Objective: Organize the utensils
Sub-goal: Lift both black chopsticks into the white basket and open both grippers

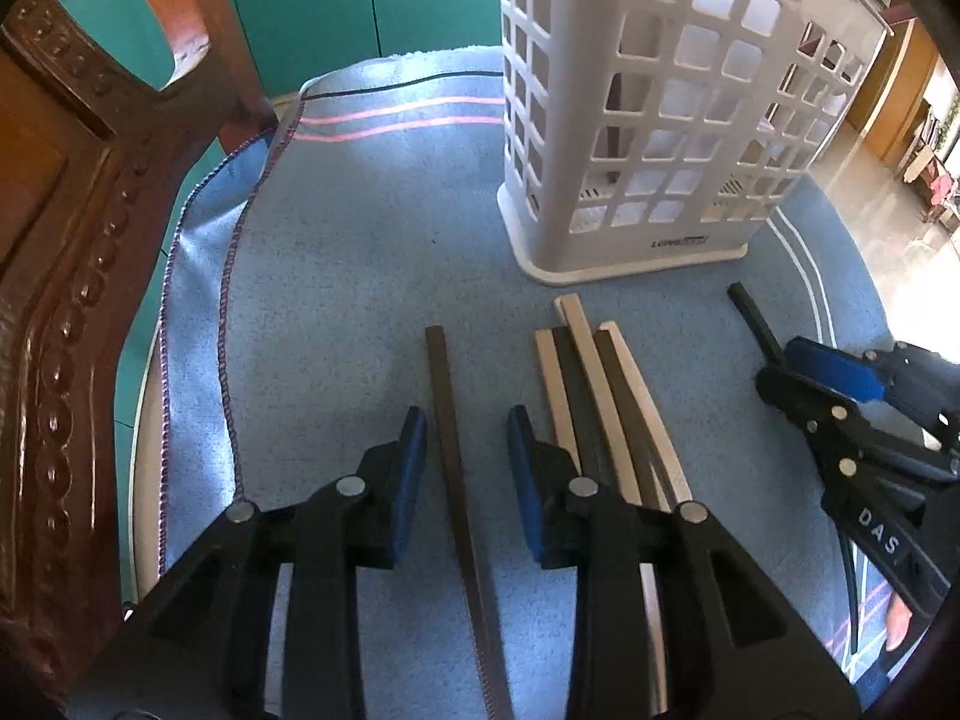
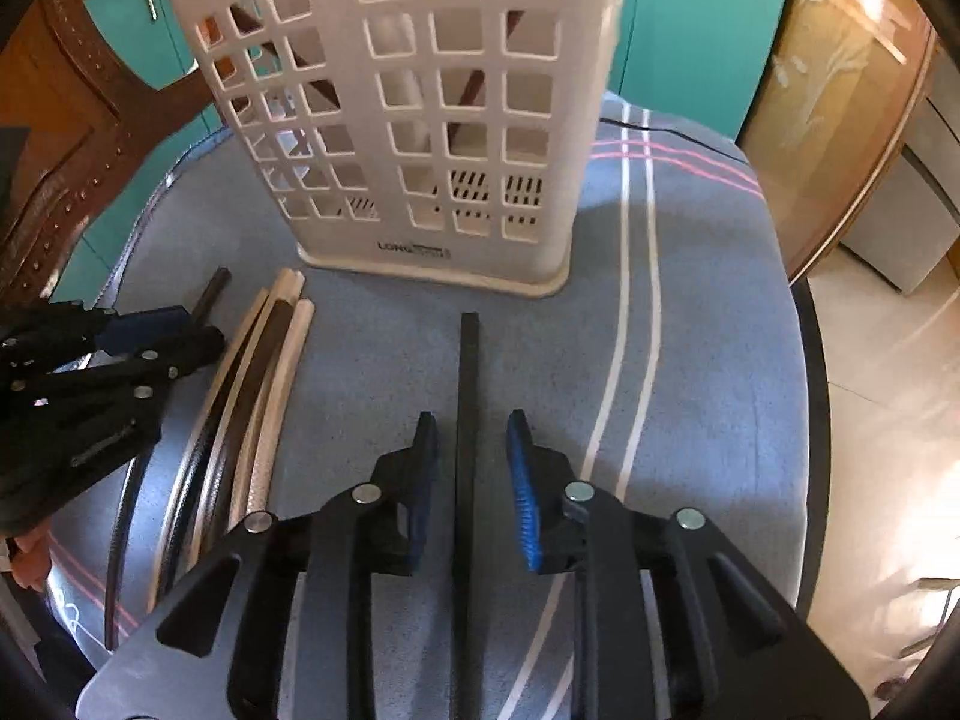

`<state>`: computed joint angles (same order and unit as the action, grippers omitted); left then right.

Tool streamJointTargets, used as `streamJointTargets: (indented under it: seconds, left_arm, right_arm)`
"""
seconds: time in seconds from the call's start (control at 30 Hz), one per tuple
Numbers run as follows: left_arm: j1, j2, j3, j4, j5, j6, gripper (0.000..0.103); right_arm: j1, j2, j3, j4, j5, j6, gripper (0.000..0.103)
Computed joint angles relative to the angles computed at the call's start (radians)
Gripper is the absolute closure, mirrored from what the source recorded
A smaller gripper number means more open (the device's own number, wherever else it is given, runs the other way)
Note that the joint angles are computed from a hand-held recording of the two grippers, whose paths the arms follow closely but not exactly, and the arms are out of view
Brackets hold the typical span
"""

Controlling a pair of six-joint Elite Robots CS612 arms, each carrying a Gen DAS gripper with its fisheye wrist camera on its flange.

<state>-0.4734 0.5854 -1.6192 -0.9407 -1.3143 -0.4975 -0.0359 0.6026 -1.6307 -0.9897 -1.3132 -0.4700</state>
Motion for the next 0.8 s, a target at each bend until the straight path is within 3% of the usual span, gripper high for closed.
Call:
streamJointTargets:
  seconds: [0.1,0.17,0.2,0.23,0.27,0.5,0.63,0.8]
  left_arm:
    - [0.011,0.001,-0.006,-0.003,-0.036,-0.004,0.073]
    - [0.013,0.003,-0.007,-0.007,-0.037,0.003,0.076]
    - [0.013,0.006,-0.009,-0.012,-0.031,0.008,0.080]
    - [0.012,0.007,-0.011,-0.016,-0.024,0.007,0.095]
    - [0.017,0.008,-0.009,-0.025,-0.027,0.003,0.095]
    - [-0.004,0.035,-0.110,-0.120,0.016,-0.025,0.096]
    - [-0.040,0.032,-0.194,-0.177,0.069,-0.022,0.096]
    - [-0.084,0.007,-0.263,-0.240,0.149,0.028,0.096]
  right_arm:
    - [0.010,-0.014,0.018,0.012,-0.021,0.001,0.079]
    - [0.013,-0.017,0.026,0.008,-0.016,0.000,0.088]
    - [0.011,-0.017,0.026,0.005,-0.005,0.008,0.095]
    - [0.009,-0.016,0.026,0.004,0.009,0.011,0.096]
    - [0.006,-0.016,0.029,0.004,0.027,0.014,0.096]
    - [-0.040,-0.013,-0.033,-0.045,0.189,0.045,0.097]
    - [-0.087,-0.024,-0.095,-0.058,0.323,0.092,0.096]
    - [-0.137,-0.039,-0.171,-0.089,0.429,0.127,0.096]
